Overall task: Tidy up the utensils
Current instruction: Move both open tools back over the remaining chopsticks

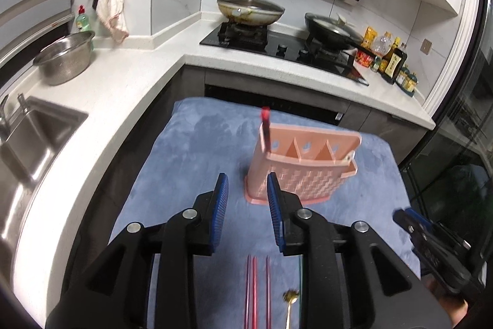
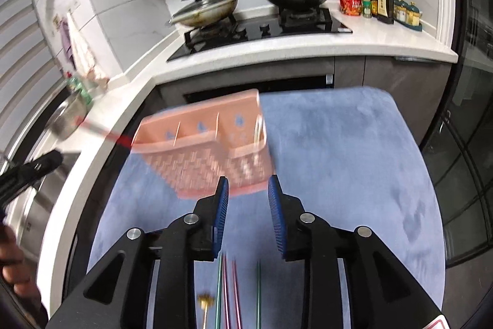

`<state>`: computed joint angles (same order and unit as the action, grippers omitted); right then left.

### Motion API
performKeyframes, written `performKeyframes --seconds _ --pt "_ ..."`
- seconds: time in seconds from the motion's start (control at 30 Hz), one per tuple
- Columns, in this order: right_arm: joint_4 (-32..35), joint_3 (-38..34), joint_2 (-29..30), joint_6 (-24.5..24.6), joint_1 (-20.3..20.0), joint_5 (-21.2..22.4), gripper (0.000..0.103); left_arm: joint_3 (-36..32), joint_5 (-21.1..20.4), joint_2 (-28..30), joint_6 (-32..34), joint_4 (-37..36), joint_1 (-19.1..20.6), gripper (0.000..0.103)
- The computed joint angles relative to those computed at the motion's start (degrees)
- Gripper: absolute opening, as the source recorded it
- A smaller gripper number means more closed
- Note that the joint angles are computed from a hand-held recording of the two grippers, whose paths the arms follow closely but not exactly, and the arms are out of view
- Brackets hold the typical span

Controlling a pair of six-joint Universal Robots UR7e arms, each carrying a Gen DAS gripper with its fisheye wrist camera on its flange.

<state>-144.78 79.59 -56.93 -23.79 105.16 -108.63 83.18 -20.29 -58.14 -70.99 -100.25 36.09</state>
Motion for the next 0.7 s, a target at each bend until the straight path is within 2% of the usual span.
performKeyframes --seconds 0.07,0.17,0.23,0.37,0.7 --pt "-1.5 5.2 -3.2 -0.8 -0.2 -1.1 0.027 1.6 -0.7 -0.7 -4.4 4.2 -0.7 0.025" --pt "-3.1 11.7 -7.3 -2.0 -0.8 -2.9 0.027 4.5 -2.2 -1.9 -8.8 6.7 -1.4 0.025" --pt "-3.5 15.6 -9.9 -2.2 -1.4 -3.5 0.027 7.0 -3.6 -2.8 -9.3 5.3 -1.8 0.025" --pt "-6.0 22.2 -13.8 -3.3 -2.8 -5.4 0.027 10.8 -6.6 -3.8 -13.9 7.6 -2.7 0.025" --pt "-6.6 32.0 -18.6 -2.9 -6.2 -7.2 0.027 19.5 -15.8 -4.8 -18.1 5.1 -4.5 0.025"
